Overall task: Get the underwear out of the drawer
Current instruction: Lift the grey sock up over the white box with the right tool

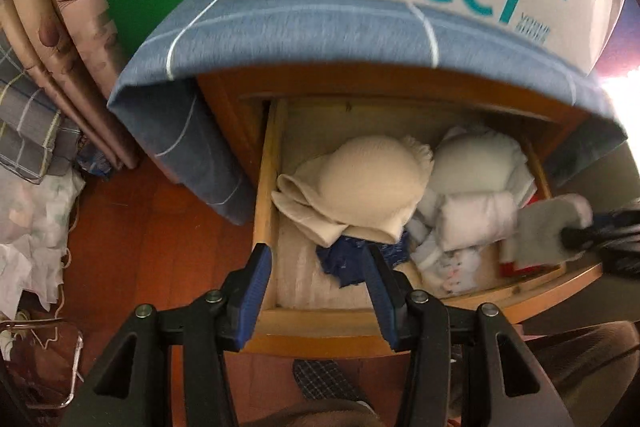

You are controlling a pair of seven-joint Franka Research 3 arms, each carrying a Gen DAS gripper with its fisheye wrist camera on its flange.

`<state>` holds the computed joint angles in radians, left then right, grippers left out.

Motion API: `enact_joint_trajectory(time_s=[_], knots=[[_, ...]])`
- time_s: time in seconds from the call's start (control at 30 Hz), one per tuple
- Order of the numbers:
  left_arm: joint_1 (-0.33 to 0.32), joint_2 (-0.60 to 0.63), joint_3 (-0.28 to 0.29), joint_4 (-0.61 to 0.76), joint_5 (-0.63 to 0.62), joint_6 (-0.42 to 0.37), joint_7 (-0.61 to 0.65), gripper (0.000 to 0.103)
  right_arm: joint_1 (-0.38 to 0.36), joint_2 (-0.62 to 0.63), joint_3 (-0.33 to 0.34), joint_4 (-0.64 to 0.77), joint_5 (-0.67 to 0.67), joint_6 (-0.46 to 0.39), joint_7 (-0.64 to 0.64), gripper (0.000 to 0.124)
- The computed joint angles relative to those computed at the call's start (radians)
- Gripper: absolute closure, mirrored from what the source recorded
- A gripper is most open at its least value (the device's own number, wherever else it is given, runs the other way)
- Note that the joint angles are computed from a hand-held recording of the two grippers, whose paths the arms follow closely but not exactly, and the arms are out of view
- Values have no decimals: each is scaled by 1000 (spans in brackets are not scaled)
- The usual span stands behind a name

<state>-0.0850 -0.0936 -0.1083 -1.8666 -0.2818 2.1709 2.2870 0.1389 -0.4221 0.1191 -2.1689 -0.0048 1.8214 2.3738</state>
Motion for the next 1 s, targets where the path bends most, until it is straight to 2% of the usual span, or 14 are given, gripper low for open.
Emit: enact_joint_trajectory(time_s=[0.23, 0.5, 0.77, 1.0], knots=[[0, 0, -2, -12, 19, -5, 0, 55, 6, -23, 17, 100, -40, -98, -30, 97], [-5, -8, -6, -32, 44, 21, -2, 55, 8, -31, 55, 278, -121, -209, -56, 97], [2, 14, -3, -4, 40, -9, -33, 55, -18, -2, 81, 473, -231, -218, -55, 97], [4, 20, -9, 2, 59, -21, -42, 55, -46, 95, 60, 612, -309, -202, -49, 97]])
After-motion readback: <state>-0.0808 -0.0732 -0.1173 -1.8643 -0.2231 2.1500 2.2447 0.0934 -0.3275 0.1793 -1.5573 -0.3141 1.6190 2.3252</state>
